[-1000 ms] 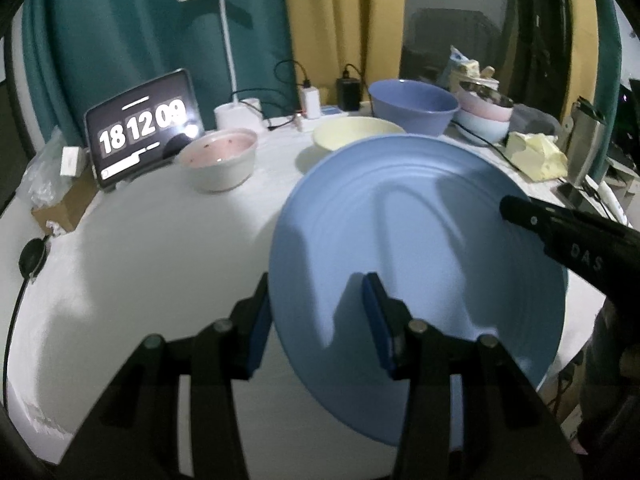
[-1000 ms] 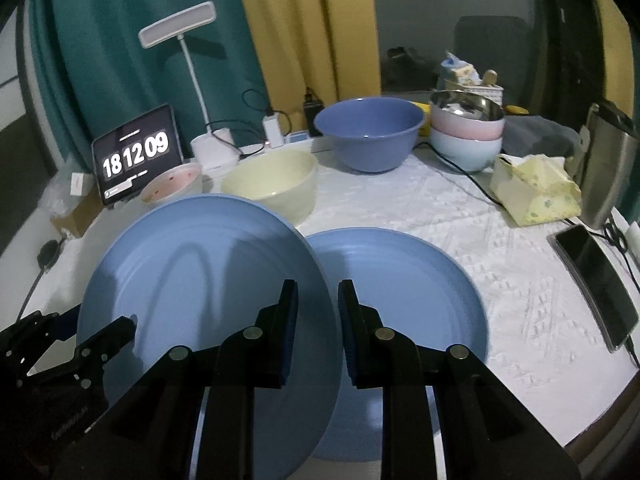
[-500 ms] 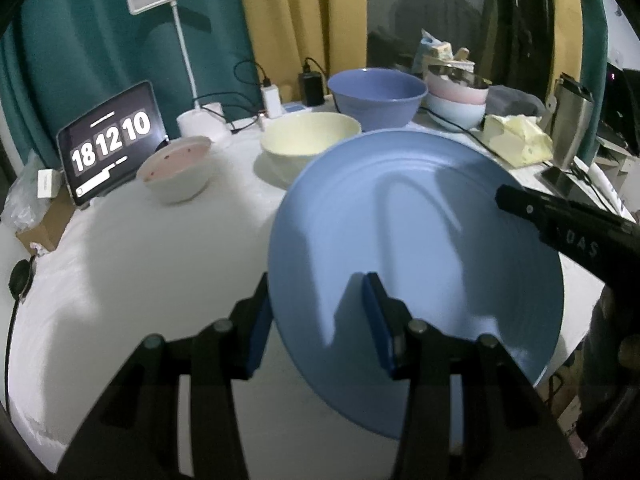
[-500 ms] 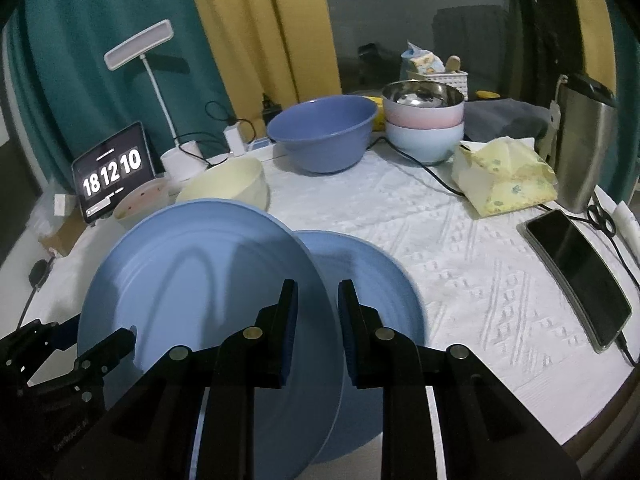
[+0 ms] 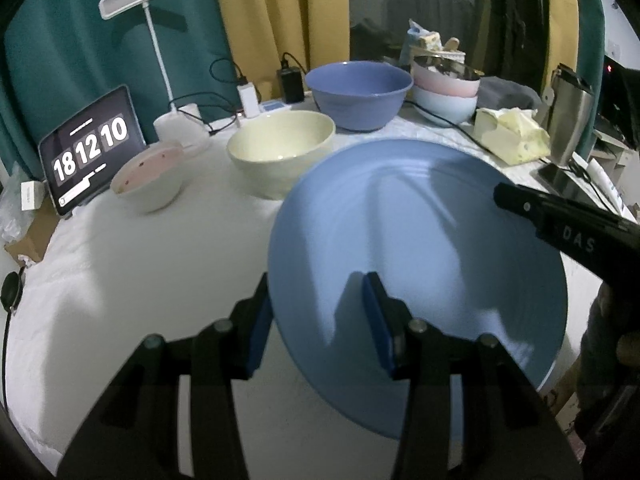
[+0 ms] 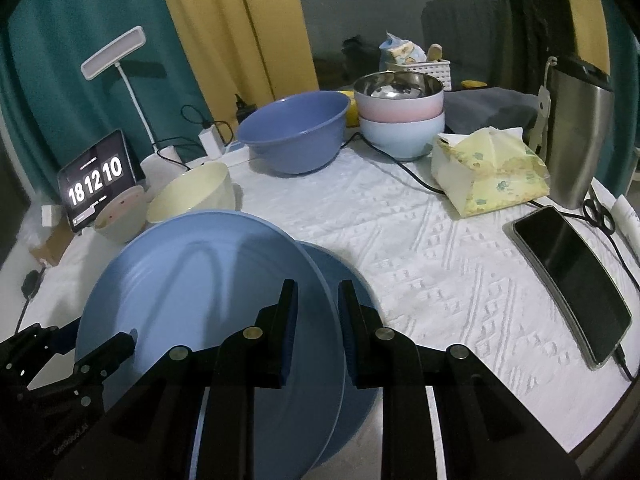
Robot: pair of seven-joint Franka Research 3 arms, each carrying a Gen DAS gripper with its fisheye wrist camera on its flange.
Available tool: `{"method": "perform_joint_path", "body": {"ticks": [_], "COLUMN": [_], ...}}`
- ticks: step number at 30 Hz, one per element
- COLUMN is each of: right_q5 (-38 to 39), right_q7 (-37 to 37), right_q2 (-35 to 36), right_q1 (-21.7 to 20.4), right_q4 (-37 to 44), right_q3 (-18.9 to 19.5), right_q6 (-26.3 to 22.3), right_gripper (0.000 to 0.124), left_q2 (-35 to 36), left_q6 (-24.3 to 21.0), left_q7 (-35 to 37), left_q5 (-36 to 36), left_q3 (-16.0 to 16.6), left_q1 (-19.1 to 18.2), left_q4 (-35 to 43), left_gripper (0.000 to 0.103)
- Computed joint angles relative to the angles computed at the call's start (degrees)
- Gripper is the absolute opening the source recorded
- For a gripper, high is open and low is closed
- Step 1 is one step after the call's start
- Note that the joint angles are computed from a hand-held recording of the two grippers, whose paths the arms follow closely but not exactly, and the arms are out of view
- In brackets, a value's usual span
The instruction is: Organize plates and bowls
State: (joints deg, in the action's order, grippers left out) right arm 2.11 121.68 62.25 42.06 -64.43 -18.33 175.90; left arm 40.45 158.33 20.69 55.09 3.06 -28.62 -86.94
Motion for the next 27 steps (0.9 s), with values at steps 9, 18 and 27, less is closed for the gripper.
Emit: {"method": "perform_joint_path", "body": {"ticks": [9, 18, 27], "right_q5": [-0.4, -1.7, -3.5], "right_q7": [-1.2, -1.0, 0.7], "right_q2": [1.6, 4.2, 5.7], "right_q1": [-2.6, -4.9, -6.0], "right_q4": [3.3, 8.6, 11.5], "right_q3": [2.3, 4.1, 4.7], "right_q6": [-2.2, -5.6, -7.9], "right_gripper": [0.023, 0.025, 0.026], "left_q2": [3.0, 6.8, 9.0], "left_q6": [-1.6, -3.3, -4.4], "left_q7": [4.3, 10.4, 14.0], "left_q5": [-4.0, -9.5, -13.7], "left_q3": [-1.1, -2.1, -1.9], "left_q1": [0.5, 1.3, 1.0], "left_q4": [4.2, 9.3, 12.3], "left_gripper": [0.045, 0.046, 0.046]}}
